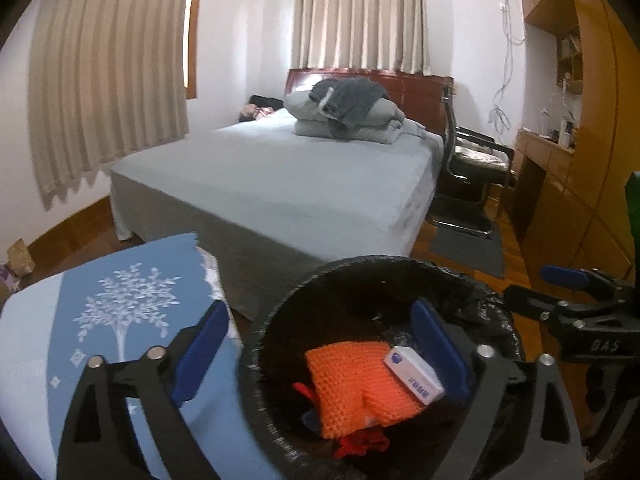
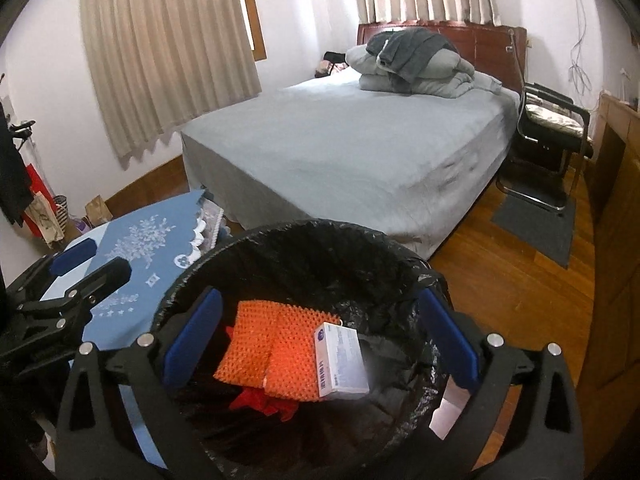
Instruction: Collect trash
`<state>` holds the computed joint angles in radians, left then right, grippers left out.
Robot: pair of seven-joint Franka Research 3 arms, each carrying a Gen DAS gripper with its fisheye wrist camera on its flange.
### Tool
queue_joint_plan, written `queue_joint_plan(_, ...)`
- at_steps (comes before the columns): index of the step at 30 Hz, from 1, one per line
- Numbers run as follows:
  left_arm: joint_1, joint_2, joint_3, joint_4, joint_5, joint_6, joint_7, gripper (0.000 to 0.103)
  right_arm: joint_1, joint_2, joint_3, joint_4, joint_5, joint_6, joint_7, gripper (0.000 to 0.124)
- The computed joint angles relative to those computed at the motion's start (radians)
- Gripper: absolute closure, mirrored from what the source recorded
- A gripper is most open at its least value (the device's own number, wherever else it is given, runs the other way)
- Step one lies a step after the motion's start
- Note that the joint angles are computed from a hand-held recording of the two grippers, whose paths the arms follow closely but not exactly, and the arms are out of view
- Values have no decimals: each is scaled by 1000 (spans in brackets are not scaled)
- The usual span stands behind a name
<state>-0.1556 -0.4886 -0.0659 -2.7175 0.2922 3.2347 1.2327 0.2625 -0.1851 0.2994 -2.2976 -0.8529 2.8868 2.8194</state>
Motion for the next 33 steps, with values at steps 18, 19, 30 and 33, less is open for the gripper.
queue_joint_plan(18, 80, -408, -37, -160, 2, -182, -50, 6, -30, -188, 144, -28, 170, -22, -114, 26)
queue_joint_plan(19, 80, -425, -37, -164, 2, -193, -52, 6, -32, -191, 150, -25, 182, -24, -124, 26)
queue_joint_plan(30, 68, -529, -29, -186, -6, -238, -54, 6, -66, -214, 217, -7, 242, -30, -181, 26)
queue_joint_plan(33, 69, -544, -26, -191, -8, -243, -56, 6, -76, -213, 232, -1, 243, -31, -184, 26)
